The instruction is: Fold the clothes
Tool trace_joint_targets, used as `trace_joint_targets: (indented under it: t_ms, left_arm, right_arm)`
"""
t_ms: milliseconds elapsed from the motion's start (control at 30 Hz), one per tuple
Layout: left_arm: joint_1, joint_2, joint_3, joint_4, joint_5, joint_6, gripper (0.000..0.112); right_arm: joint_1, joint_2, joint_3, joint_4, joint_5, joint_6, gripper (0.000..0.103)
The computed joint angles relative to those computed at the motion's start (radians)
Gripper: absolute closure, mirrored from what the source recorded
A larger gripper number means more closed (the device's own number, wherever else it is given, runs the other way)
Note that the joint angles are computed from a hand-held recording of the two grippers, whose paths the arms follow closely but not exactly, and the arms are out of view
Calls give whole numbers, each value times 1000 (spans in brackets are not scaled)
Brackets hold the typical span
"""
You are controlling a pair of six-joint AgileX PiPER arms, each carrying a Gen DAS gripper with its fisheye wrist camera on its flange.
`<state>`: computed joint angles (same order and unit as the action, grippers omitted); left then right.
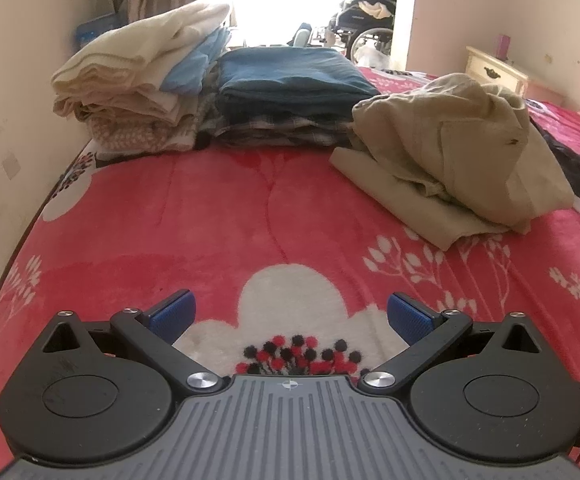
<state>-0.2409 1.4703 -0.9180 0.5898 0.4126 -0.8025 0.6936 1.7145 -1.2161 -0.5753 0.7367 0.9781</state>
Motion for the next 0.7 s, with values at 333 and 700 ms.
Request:
trace_joint_targets:
  t_ms: [333, 700]
  left_arm:
    - [-6, 7, -10, 14, 19, -19, 9]
    - [-19, 10, -8, 47, 27, -54, 9]
  right_arm:
    - [3, 3, -8, -5, 5, -1, 4]
    - [2, 2, -10, -8, 11, -3, 3]
